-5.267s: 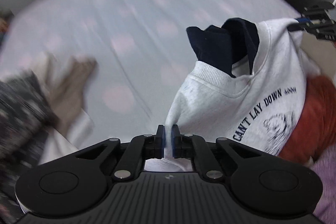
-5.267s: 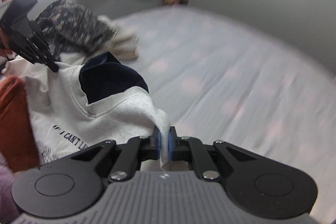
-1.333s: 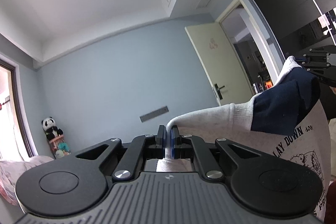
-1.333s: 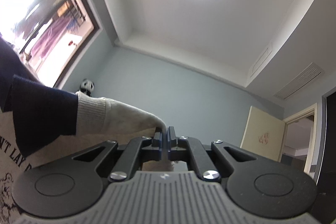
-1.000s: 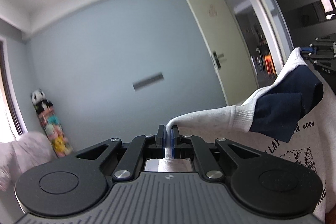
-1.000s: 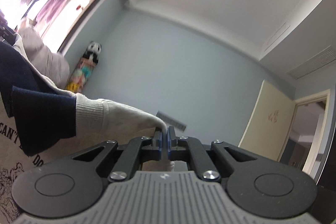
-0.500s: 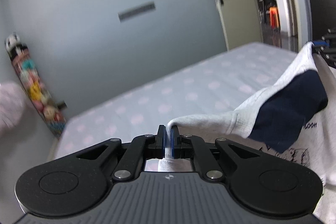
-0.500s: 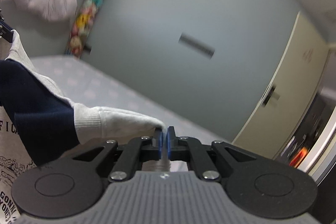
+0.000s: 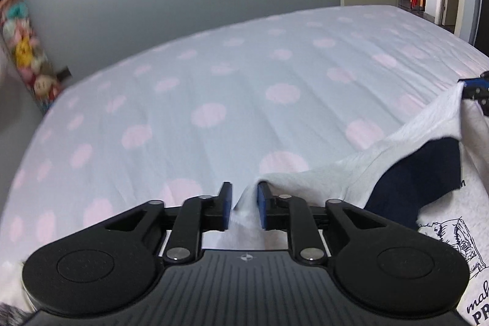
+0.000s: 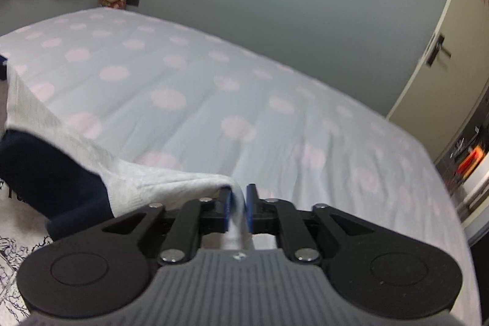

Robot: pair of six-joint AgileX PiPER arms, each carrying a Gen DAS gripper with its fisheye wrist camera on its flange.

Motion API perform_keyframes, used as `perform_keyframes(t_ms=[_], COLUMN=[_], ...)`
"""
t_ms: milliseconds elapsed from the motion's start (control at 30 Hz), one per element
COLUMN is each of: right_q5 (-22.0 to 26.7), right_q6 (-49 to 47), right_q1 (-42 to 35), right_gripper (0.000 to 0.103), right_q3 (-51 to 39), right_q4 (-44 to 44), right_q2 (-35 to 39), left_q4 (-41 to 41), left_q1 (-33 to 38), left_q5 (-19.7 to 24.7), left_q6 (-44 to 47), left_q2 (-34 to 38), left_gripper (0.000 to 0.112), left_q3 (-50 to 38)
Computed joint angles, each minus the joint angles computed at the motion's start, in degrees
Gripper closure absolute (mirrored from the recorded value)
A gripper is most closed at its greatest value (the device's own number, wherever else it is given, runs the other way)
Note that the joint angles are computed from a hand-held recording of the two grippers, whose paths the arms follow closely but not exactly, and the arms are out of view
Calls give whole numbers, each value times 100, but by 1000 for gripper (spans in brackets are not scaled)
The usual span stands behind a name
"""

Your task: Fold clothes

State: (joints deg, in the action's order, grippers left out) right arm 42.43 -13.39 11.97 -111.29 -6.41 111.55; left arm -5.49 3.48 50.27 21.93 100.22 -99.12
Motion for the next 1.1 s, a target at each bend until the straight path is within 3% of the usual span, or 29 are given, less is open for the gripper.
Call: perform_keyframes(t_ms=[100,133,233,433,600,833,1033,1100], right_q5=[52,94,28,-260,-184,681,1609,1972], right_q6=[85,87,53,-173,-427,-487,-936,-980], right_q1=[-39,-75,-234,-504,-757,-1696,-3525,-4063], right_gripper=[69,66,66,65,57,51,47,44], right_q3=[81,141,770,2832,4544,5856,6058,6002], right_q4=[18,77,362,1057,1505,1970,2988,3226], right_q2=[20,-13,-467,-2080,-3792,-5656,-6240,-6135], left_q4=[124,96,-21,-85,-132,-937,-337,-752], left_q1=[-46,-15,124,365,752,1770,1197,1418], left_q5=[53,54,-21,-9,298,1218,692,551], left_q6=[-32,11,104,284,198,-244,-1149,-779], left_q2=[230,187,-222,-1502,-2774,-4150,-5248,-5542], left_gripper=[84,76,70,68,65,65,62,62], left_q3=[-179,-105,406,1722,2811,3547,4486,4908])
